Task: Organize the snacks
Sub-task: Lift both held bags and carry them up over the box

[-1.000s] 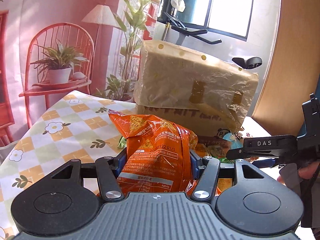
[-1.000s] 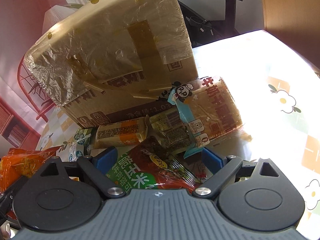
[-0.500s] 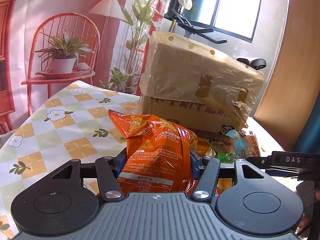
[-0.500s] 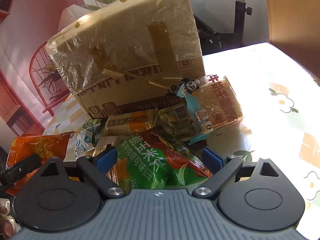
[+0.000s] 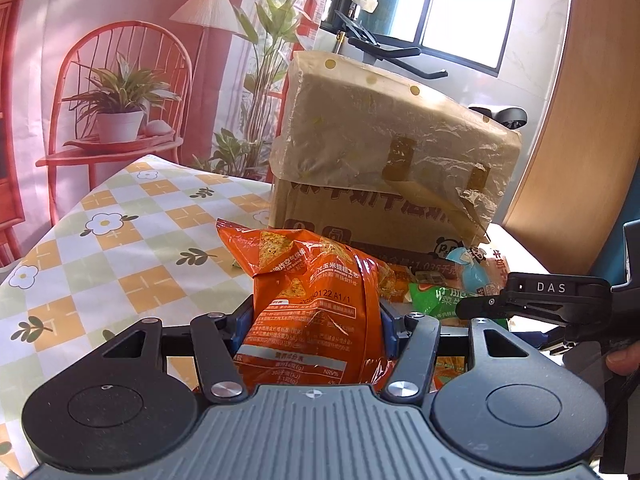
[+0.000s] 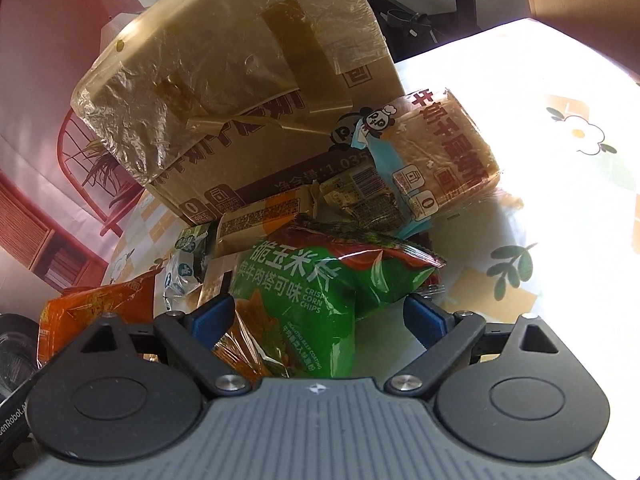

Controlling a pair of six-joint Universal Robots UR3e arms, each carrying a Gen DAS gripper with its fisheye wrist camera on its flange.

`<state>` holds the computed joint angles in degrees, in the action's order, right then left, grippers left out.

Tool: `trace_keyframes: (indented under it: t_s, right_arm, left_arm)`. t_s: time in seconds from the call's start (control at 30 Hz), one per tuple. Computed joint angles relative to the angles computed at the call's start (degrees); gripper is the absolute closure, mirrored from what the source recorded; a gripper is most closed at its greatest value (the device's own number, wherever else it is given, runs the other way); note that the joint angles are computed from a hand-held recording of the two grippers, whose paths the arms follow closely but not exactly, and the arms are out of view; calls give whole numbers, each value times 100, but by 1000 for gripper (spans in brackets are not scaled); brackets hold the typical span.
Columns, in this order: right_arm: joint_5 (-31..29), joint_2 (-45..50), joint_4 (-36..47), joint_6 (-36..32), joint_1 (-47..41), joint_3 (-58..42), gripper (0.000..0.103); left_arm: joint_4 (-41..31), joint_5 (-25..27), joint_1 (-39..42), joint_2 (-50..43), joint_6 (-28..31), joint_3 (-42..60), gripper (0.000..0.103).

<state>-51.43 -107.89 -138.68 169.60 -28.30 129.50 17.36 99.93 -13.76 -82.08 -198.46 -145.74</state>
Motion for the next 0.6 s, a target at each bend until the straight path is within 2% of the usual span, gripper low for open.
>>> trace_keyframes:
  t_s: [0.27, 0.4, 0.57, 0.6]
  right_arm:
    - [-430, 1110, -1298, 581, 806, -344, 9]
    - [-623, 1448, -1538, 658, 1106, -491, 9]
    - [-523, 1379, -1747, 507, 1080, -299, 19]
    - [-475, 1268, -1784, 420, 1044, -216, 25]
  left_arm:
    - [-89, 38, -62, -66, 54, 63, 42]
    - [-69, 49, -71, -110, 71, 77, 42]
    - [-166, 32, 23, -34, 36, 66, 42]
    - [-204, 42, 18, -30, 30, 93, 42]
